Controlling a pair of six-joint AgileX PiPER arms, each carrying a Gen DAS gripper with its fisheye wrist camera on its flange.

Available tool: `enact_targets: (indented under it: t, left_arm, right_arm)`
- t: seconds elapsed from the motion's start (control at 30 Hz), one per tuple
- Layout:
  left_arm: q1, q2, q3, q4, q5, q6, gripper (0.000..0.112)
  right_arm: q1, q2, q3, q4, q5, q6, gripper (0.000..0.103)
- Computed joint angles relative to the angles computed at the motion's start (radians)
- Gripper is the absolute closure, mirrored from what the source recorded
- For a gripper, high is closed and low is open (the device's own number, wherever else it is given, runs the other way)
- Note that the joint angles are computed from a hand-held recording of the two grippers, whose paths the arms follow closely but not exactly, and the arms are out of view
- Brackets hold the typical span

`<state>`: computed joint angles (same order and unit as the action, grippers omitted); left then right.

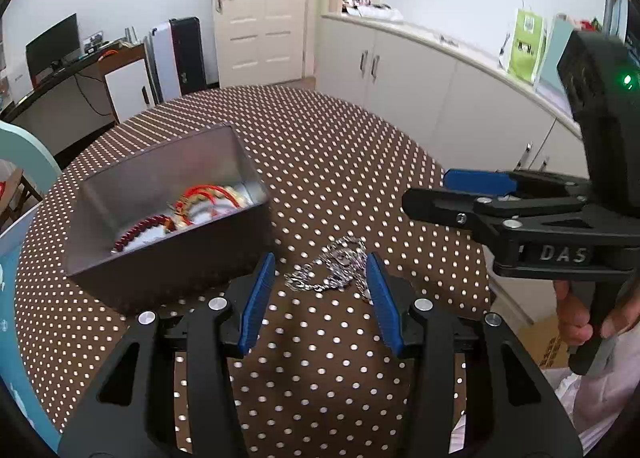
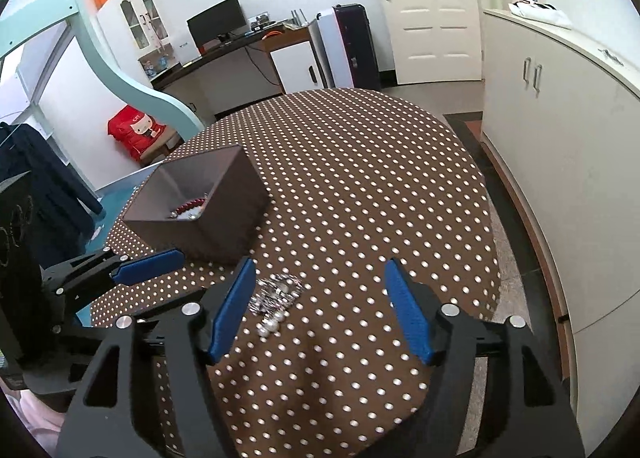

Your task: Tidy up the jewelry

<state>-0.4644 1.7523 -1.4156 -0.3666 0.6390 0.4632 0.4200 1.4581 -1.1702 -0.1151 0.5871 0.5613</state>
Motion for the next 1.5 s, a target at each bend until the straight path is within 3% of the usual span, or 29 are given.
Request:
enact_targets:
  t: [0.13, 0.43, 0.6, 0.63, 0.97, 1.0, 1.07, 1.17, 1.2, 1.27, 1.33, 1.5]
  left_arm:
    - [-0.029, 0.039, -0.023, 0.058, 0.009, -0.045, 0.066]
    - [-0.057, 0.1, -0.057, 0.143, 0.029, -0.096, 0.101]
    - [-0.05, 0.087, -0.021, 0.126, -0.004, -0.084, 0.102]
    - [-0.042, 0.083, -0.019, 0.122, -0.003, -0.082, 0.112]
    - [0.019, 0.023, 0.033, 0.058, -0.008, -0.038, 0.11]
    - [0.02, 0.025, 0.029, 0.046, -0.001, -0.029, 0.107]
    - [0.013, 0.039, 0.013, 0.024, 0.007, -0.011, 0.076]
    - [-0.017, 0.07, -0.011, 0.07, 0.0, -0.044, 0.073]
    - [-0.023, 0.082, -0.02, 0.089, 0.004, -0.071, 0.074]
    - [-0.03, 0.105, -0.034, 0.133, -0.003, -0.134, 0.1]
    - [-0.025, 0.111, -0.036, 0.128, -0.012, -0.13, 0.112]
    - [-0.009, 0.105, -0.033, 0.128, -0.016, -0.151, 0.112]
  right_arm:
    - [-0.021, -0.018, 0.046, 0.041, -0.026, -0.035, 0.033]
    - [-0.031, -0.033, 0.103, 0.098, -0.058, -0.083, 0.033]
    - [-0.028, -0.037, 0.117, 0.1, -0.062, -0.08, 0.033]
    - [-0.026, -0.037, 0.118, 0.099, -0.061, -0.081, 0.033]
    - [-0.001, -0.009, 0.089, 0.086, -0.048, -0.062, 0.033]
    - [0.003, -0.005, 0.083, 0.081, -0.045, -0.055, 0.033]
    - [0.009, -0.003, 0.079, 0.068, -0.039, -0.04, 0.033]
    - [0.006, -0.01, 0.082, 0.065, -0.039, -0.036, 0.033]
    - [0.004, -0.011, 0.083, 0.061, -0.037, -0.032, 0.033]
    - [-0.003, -0.012, 0.087, 0.063, -0.035, -0.033, 0.033]
    - [-0.013, -0.014, 0.094, 0.076, -0.036, -0.045, 0.033]
    - [-0.027, -0.008, 0.099, 0.103, -0.037, -0.071, 0.033]
